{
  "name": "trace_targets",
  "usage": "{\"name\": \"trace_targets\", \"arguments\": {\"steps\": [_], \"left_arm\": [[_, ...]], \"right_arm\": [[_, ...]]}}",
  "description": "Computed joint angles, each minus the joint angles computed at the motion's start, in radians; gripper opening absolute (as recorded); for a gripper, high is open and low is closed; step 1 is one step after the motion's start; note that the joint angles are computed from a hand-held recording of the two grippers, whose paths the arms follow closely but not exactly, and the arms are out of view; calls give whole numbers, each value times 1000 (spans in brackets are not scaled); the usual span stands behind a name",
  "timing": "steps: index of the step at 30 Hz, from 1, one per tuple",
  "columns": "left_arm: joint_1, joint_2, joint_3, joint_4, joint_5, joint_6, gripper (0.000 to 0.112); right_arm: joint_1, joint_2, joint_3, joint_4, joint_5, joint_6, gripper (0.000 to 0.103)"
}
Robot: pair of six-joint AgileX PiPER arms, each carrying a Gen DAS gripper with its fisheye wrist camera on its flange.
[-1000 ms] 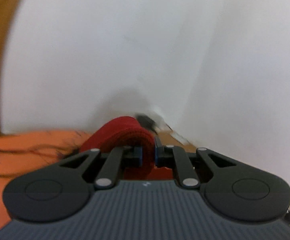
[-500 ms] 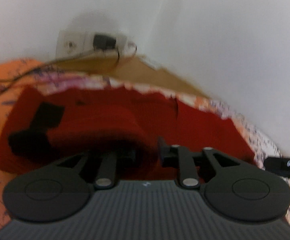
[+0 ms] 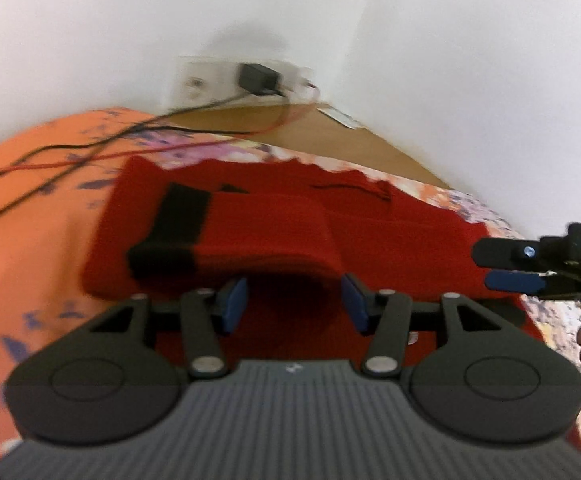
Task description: Fold small clothes
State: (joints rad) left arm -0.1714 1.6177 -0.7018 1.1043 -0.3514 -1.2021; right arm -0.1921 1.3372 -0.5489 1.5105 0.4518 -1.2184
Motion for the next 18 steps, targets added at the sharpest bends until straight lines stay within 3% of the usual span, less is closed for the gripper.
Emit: {"name": "trace_targets", "arguments": {"steps": [7, 14, 18], "left_arm": [[37, -47, 50, -111, 94, 105, 53], [72, -45, 71, -170, 116, 151, 53], [72, -30, 68, -240, 127, 219, 53]], "right_arm": [[143, 198, -164, 3, -2, 43, 93], [232, 378, -315, -43, 45, 172, 93], [281, 427, -375, -55, 27, 177, 90]]}}
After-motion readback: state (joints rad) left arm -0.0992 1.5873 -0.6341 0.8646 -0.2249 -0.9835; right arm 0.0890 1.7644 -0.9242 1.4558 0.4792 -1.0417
